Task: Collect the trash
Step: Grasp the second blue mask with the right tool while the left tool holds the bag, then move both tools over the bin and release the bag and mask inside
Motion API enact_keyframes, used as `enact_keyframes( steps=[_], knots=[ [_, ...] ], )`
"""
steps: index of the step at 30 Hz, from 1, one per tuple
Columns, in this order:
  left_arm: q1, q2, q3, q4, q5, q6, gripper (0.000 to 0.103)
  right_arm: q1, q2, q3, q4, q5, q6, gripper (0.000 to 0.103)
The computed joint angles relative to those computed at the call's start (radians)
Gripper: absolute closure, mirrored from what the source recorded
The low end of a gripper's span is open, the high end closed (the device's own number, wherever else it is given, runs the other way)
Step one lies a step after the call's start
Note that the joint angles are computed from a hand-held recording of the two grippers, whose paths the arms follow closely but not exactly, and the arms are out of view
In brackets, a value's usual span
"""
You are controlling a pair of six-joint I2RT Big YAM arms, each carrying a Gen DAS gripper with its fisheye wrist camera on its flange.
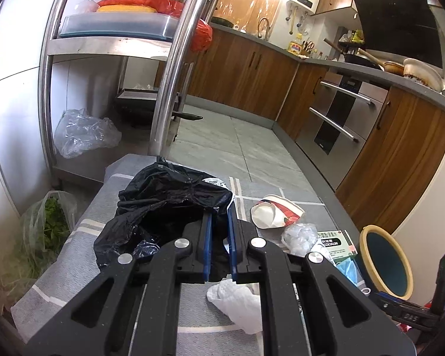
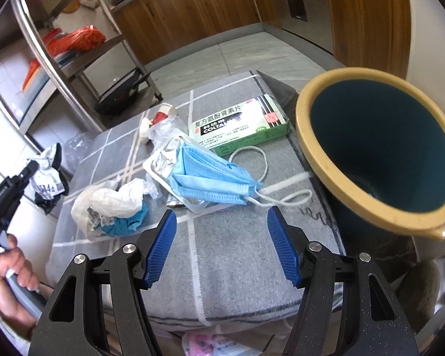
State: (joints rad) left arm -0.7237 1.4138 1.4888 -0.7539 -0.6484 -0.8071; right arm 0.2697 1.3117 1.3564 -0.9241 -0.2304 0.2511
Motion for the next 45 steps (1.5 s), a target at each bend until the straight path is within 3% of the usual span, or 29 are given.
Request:
enact_keyframes(
  steps=[14, 19, 22, 31, 45],
  knots=[
    [-0.016, 0.037, 0.065, 0.000, 0.013, 0.015, 0.094, 0.082, 0.167, 0.147, -0.036, 0.126, -0.251, 0.039],
    [-0.029, 0.068, 0.115, -0.006, 0.016, 0.046, 0.094, 0.065, 0.172, 0.144, -0.033, 0.097, -0.250, 0.086],
    [-0.037, 0.080, 0.131, -0.003, 0.017, 0.058, 0.094, 0.053, 0.152, 0.133, -0.025, 0.060, -0.243, 0.094],
    [-0.058, 0.111, 0.177, 0.024, 0.033, 0.097, 0.094, 0.002, 0.082, 0.131, -0.001, -0.019, -0.185, 0.096],
    [-0.103, 0.200, 0.301, 0.089, 0.113, 0.187, 0.094, -0.119, -0.029, 0.114, 0.008, -0.036, -0.161, 0.096]
  ],
)
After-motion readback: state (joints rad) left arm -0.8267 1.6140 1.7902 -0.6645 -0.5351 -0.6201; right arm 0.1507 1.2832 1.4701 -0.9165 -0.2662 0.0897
